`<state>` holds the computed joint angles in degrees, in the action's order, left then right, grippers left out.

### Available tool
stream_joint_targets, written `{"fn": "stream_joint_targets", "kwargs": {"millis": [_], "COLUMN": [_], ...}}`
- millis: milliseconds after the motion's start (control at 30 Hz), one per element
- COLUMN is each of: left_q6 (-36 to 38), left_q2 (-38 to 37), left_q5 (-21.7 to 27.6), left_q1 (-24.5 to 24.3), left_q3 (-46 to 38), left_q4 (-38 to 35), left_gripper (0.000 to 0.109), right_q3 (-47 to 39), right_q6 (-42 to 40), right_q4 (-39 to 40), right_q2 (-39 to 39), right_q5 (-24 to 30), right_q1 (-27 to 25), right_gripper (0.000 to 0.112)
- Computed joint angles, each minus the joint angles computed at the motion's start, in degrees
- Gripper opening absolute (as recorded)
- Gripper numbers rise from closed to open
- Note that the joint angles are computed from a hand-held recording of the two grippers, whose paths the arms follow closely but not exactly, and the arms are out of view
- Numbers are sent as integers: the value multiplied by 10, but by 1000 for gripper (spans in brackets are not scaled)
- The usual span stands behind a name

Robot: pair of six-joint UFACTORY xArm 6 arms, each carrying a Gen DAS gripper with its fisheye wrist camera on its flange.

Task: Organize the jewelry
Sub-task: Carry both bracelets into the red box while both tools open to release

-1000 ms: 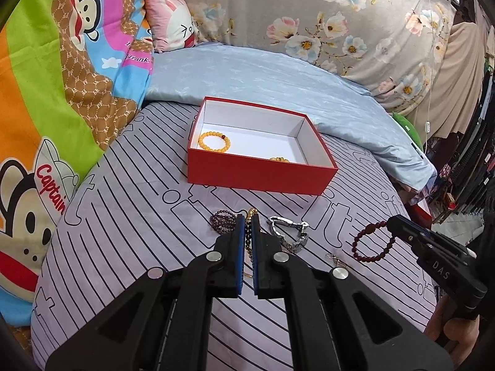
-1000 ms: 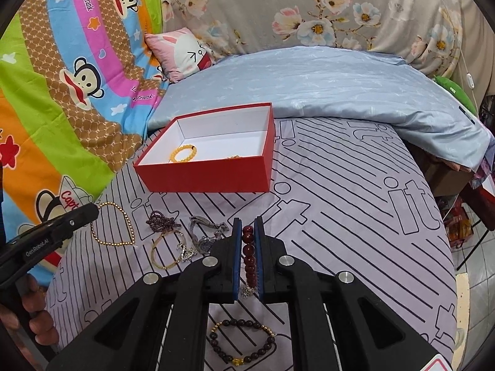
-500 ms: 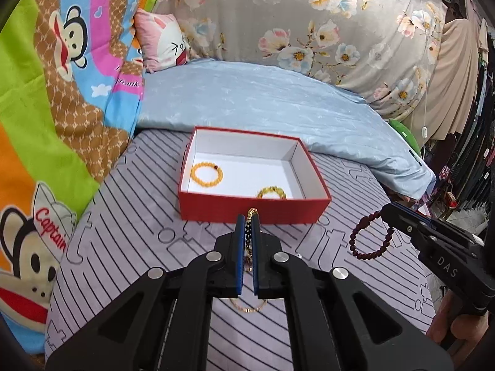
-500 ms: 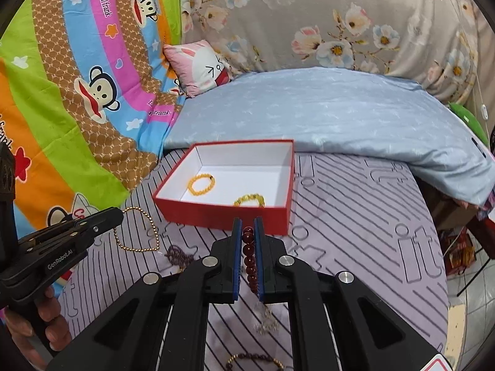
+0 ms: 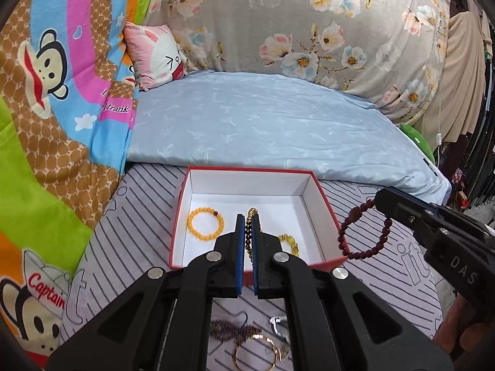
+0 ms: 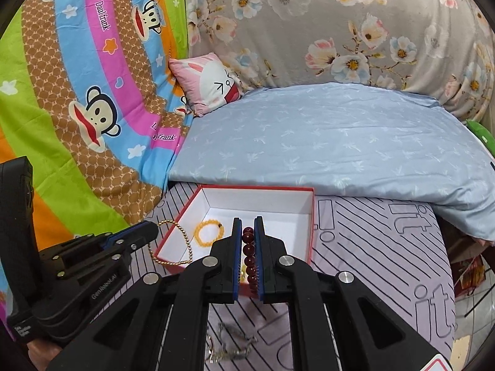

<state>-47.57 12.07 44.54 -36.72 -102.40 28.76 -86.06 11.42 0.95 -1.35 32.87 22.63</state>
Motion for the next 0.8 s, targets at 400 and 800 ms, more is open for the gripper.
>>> {"fn": "stream_joint_targets", "kwargs": {"millis": [400, 800], "left_q6": [67, 106], "left_q2": [167, 283], "left_q5": [67, 130], "left_q1": [27, 46], "left_q3": [-219, -381], "left_q4": [-44, -85], "left_gripper": [3, 4], "right_q3": [-151, -273], "right_q6": [-32, -36], "right_q4": [36, 47], "right_q2": [143, 256], "right_q5": [47, 110], "right_q1": [-8, -19], "right_gripper": [8, 8]}}
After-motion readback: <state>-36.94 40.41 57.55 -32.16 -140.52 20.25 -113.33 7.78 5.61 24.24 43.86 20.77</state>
